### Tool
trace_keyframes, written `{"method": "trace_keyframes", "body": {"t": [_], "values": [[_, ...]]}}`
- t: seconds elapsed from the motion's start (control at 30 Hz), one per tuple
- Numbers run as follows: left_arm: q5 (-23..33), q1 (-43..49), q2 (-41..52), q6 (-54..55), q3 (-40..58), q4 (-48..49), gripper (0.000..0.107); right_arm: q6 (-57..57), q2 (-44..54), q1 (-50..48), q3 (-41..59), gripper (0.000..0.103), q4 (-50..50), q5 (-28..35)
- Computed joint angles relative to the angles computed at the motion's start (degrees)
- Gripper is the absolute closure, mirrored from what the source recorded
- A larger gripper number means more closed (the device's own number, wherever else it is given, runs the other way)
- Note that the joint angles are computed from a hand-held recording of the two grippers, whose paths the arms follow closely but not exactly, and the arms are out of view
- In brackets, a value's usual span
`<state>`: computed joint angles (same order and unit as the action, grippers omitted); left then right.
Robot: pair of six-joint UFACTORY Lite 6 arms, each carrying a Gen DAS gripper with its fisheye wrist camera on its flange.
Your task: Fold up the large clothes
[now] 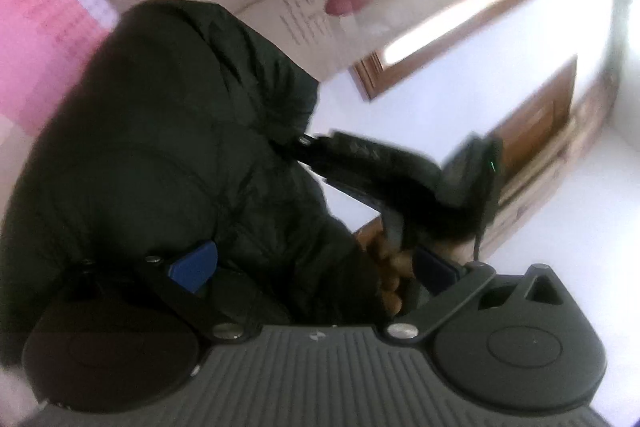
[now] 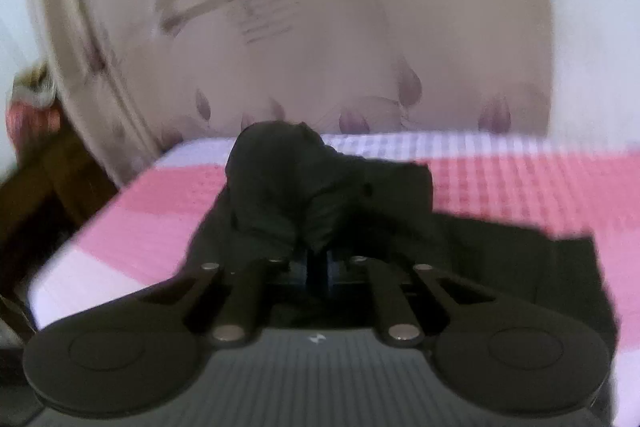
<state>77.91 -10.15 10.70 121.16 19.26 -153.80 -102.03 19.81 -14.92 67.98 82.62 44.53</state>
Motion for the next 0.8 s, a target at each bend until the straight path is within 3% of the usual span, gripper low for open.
{"method": "trace_keyframes", "body": {"t": [0.2, 0.37, 0.53, 0.63, 0.7, 0.73, 0.77, 0.8], "values": [[-7.77, 0.85, -14.43, -1.57, -7.41, -4.82, 0.004, -8.22, -9.40, -7.36, -1.17, 0.101, 2.81, 5.92], [-17.07, -1.97, -12.16, 1.20, -2.20, -6.84, 0.004, -12.32, -4.84, -16.76, 2.16, 0.103, 6.45, 8.69], [-14.32, -2.59, -4.74, 3.92, 1.50, -8.16, 0.004, -8.70, 5.82, -27.24, 8.25, 0.103, 5.26, 14.52], [-11.57, -2.83, -1.95, 5.02, 2.28, -8.51, 0.004, 1.00, 8.22, -29.93, 10.88, 0.098, -2.63, 24.45], [-10.05, -3.15, -1.05, 5.88, 1.78, -9.15, 0.004, 4.70, 6.32, -28.04, 9.04, 0.074, -5.36, 27.28], [-9.41, -3.17, -0.93, 5.94, 1.44, -9.15, 0.004, 6.77, 5.80, -26.00, 9.20, 0.036, -7.18, 28.24], [-9.42, -3.22, -0.97, 6.11, 1.40, -9.19, 0.004, 8.21, 4.46, -23.22, 8.34, 0.005, -8.71, 26.80], [-9.78, -3.31, -1.11, 6.58, 1.40, -9.32, 0.004, 8.89, 2.40, -20.33, 6.30, 0.002, -8.88, 22.96]]}}
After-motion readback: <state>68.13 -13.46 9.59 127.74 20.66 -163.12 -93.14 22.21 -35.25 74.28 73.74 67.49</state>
